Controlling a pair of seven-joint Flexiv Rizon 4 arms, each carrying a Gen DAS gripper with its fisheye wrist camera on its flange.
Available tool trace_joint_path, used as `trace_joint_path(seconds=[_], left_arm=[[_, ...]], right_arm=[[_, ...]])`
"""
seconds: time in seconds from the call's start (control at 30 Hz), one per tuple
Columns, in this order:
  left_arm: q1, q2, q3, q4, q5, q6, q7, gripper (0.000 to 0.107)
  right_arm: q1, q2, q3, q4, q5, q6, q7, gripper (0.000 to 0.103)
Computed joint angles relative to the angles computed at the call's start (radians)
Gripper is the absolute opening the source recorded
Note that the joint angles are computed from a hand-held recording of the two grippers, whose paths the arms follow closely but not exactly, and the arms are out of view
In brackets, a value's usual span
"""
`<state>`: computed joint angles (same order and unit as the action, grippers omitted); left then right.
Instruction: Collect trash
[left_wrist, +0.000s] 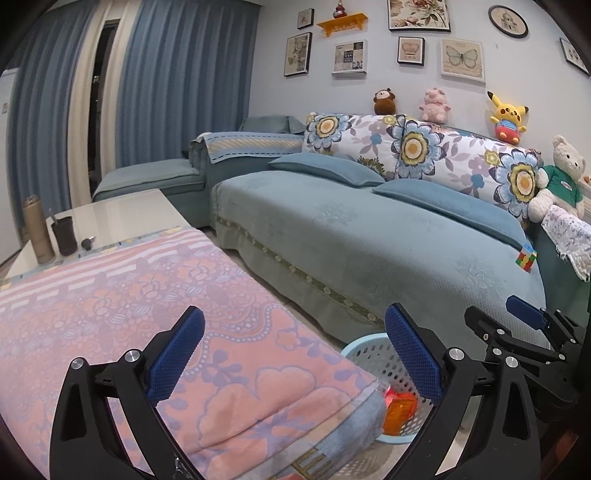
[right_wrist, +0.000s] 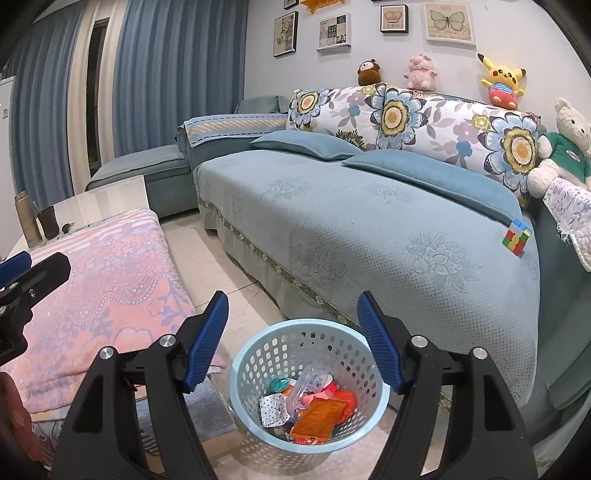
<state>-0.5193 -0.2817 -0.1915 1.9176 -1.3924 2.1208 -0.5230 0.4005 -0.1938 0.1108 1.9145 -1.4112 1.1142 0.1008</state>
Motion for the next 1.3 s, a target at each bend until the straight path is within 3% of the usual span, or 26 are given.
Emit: trace_joint_path(seconds=[1.3], left_arm=[[0.01,0.003,-0.009,-0.003,-0.019,0.015,0.01,0.095]], right_arm=[[0.001,-0.001,-0.001,0.004,0.012,0.011,-0.003,0.069]])
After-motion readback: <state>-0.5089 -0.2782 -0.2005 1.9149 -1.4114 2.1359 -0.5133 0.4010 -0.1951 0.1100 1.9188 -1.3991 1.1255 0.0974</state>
